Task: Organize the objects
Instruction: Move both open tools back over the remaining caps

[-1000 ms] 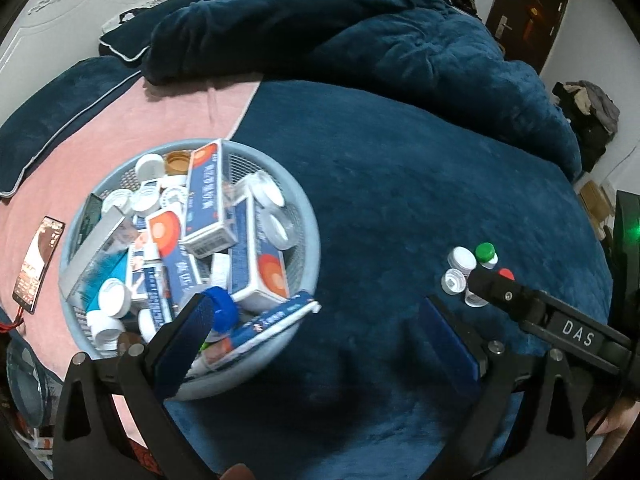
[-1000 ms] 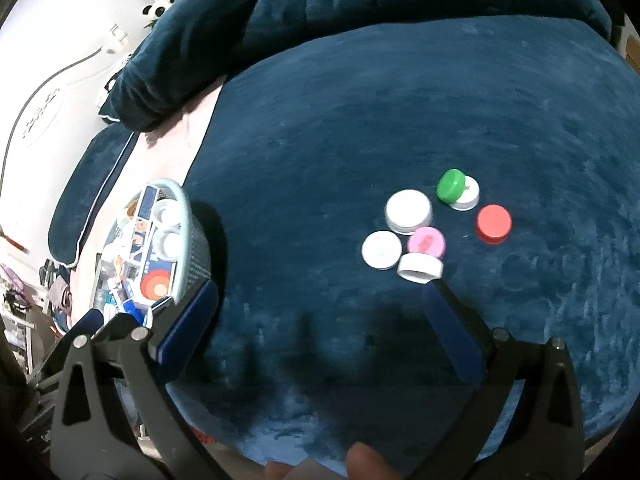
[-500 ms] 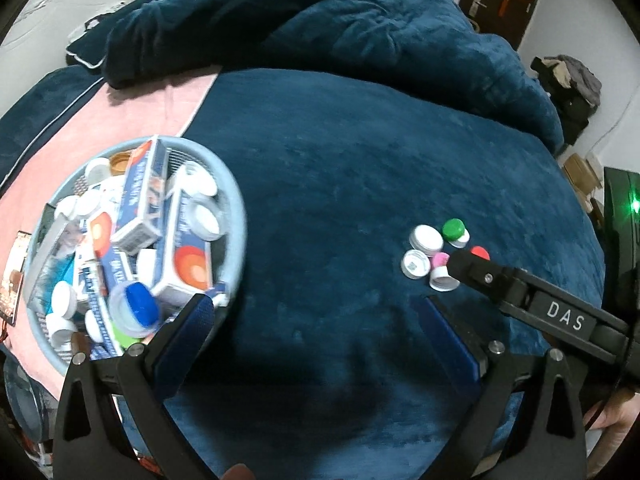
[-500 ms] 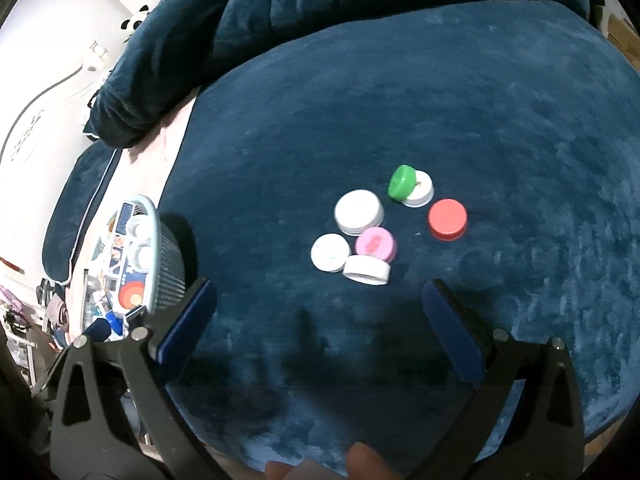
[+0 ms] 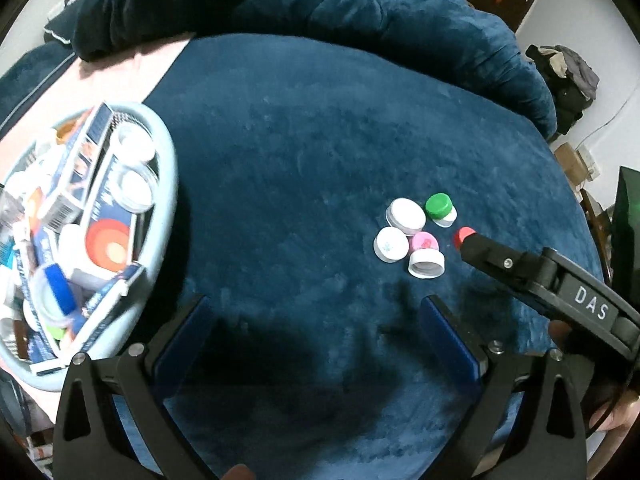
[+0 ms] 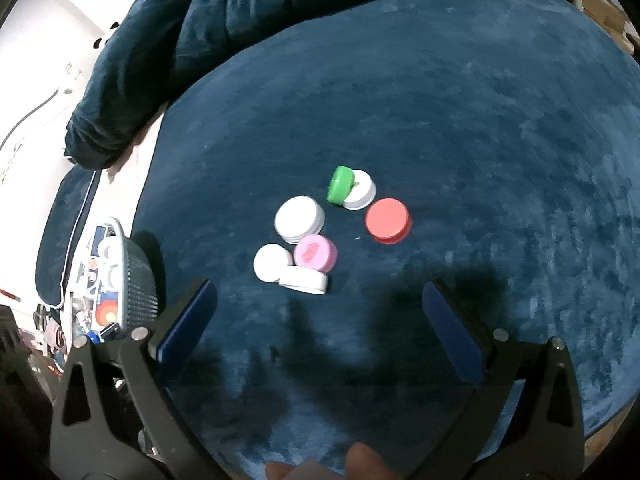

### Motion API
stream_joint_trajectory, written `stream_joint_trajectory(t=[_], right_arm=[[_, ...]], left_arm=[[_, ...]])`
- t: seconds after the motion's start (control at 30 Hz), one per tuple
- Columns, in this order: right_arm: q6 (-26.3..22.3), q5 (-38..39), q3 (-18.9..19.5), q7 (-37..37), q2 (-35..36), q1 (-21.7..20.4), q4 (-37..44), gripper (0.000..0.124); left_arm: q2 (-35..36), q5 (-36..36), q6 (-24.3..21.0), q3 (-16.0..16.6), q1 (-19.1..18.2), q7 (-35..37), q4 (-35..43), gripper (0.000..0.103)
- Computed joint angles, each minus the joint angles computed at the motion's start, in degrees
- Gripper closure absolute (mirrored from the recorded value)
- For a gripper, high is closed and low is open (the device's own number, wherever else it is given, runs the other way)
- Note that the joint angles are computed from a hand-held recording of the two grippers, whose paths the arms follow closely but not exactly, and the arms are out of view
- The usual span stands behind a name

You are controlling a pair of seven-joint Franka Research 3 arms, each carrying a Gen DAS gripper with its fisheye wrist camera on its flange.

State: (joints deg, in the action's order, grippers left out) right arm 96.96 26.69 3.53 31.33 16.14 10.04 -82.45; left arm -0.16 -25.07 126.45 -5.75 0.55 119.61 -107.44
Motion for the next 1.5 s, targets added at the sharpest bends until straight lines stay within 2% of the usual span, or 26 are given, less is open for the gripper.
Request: stream_joint_trajectory(t=[0.73,1.13,1.23,1.5], right_arm=[[0.3,-2.8,0.2,2.5,4.0,0.6,3.6,0.021],[0.7,-3.2,0.3,2.8,4.6,0.6,4.0,0.021],[3.0,-3.4,0.3,1.7,3.4,0.7,2.1,0.021],[16.8,-6.8,0.0,-3.7,-1.4,2.1,-7.2,0.021]], left_arm=[[4.1,4.1,0.0,-1.6,-0.1,-4.1,1.2,0.000],[5.0,3.9,0.2,-1.9,0.4,-4.8,1.7,0.000],[5.0,4.0,1.2,-1.9,0.4,-5.0,1.4,0.000],[5.5,7.6,2.9,-2.2,0.0,-5.8,0.6,0.000]])
